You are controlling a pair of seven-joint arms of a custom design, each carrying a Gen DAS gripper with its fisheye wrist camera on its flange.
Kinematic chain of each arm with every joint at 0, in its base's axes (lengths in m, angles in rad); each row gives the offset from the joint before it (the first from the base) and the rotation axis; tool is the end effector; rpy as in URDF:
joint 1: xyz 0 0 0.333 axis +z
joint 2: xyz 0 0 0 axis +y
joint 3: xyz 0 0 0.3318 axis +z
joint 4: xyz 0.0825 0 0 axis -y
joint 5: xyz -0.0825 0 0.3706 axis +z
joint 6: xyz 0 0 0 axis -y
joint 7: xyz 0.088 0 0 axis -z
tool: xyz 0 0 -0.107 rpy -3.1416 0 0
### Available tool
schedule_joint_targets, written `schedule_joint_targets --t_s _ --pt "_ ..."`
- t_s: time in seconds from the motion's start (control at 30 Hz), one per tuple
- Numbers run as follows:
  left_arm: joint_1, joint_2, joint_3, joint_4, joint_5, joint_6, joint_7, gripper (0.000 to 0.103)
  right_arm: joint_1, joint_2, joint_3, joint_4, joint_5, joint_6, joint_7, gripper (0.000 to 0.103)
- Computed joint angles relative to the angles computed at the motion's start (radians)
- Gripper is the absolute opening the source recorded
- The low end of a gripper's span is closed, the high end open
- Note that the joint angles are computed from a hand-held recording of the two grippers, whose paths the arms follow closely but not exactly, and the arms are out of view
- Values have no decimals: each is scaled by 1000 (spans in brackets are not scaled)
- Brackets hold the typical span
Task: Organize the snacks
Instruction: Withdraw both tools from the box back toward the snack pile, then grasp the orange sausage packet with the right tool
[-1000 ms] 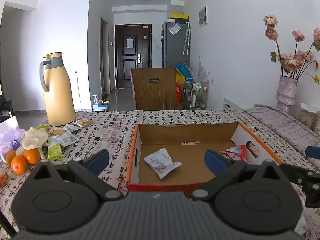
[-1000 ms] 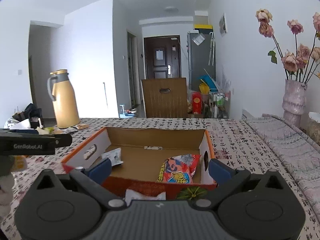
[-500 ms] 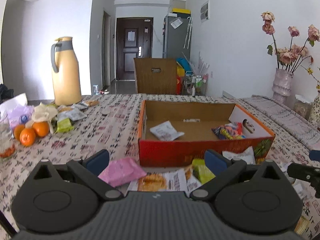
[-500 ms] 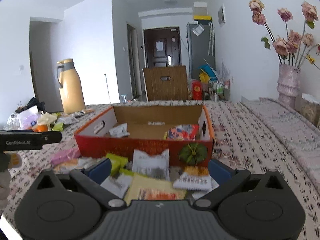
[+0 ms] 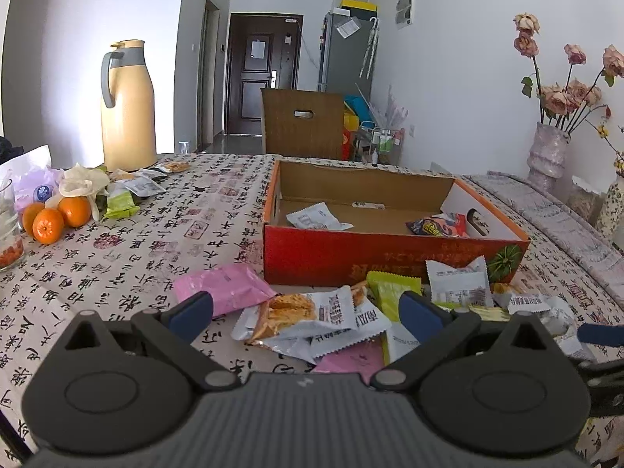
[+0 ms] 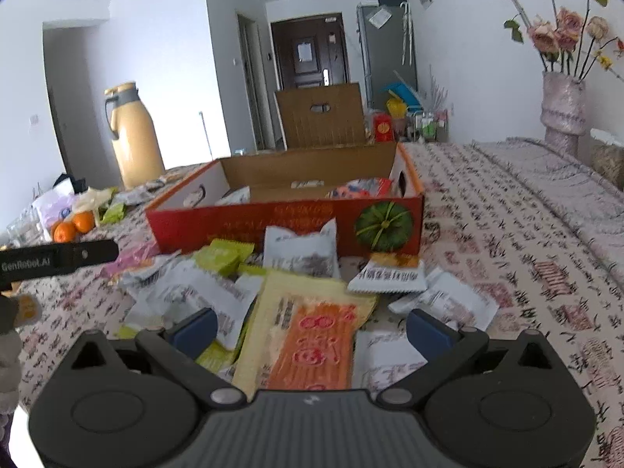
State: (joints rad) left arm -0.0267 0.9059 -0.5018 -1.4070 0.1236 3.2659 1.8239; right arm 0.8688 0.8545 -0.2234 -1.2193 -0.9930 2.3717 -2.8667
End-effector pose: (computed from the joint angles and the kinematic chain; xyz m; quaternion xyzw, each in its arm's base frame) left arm 0.7288 -0.2769 0.3467 -0.4321 0.7442 -0.4595 0.2197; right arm 0.5990 0.5108 0.3219 -0.4740 0.7474 -0.3439 0.3137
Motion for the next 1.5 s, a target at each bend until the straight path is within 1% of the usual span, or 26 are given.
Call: schedule_joint_targets --t_s 0.13,0.27,0.33,0.4,0.43,0.5,0.53,0.67,0.8,0.83,0.9,1.0,1.2,1.4,1.5 --pt "1 0 -3 -6 0 -7 1 103 -28 37 31 50 73 -9 -72 103" --pt "-6 0 6 -2 -8 -24 0 103 -17 73 18 102 105 -35 -128 102" --pt "-6 0 5 -3 -13 -28 4 103 -15 86 15 122 119 -40 -159 95" --pt "-5 1 3 -3 -17 -32 8 103 -21 98 21 139 142 -39 -194 78" --pt "-6 0 4 -3 -20 -33 9 103 -23 108 23 155 159 -49 -211 78" --pt "-4 0 2 -7 -24 -34 14 103 -27 111 22 152 184 -38 -216 75" --pt "-4 -2 3 -9 -26 -34 14 103 -25 106 15 139 187 -24 -203 75" --pt "-6 -4 7 -11 -35 -39 16 103 -4 76 -19 82 160 20 -141 67" --pt "-7 -5 7 -12 -40 -39 19 103 12 46 -41 32 106 51 -78 49" --pt "-7 -5 7 -12 -41 -39 20 103 13 40 -42 25 95 53 -67 47" --pt "-8 -6 7 -12 -44 -41 20 103 16 26 -45 4 72 60 -35 39" --pt "-15 -7 15 -7 -50 -49 18 103 21 5 -49 -25 33 63 14 36" --pt "-28 -9 24 1 -61 -69 25 103 33 -34 -52 -73 -66 37 118 36" --pt "-22 -10 -15 -10 -50 -68 74 103 23 -67 -23 -105 -135 -14 172 36" --pt "-34 -5 -23 -1 -43 -77 99 103 17 -79 -10 -121 -165 -31 195 36"
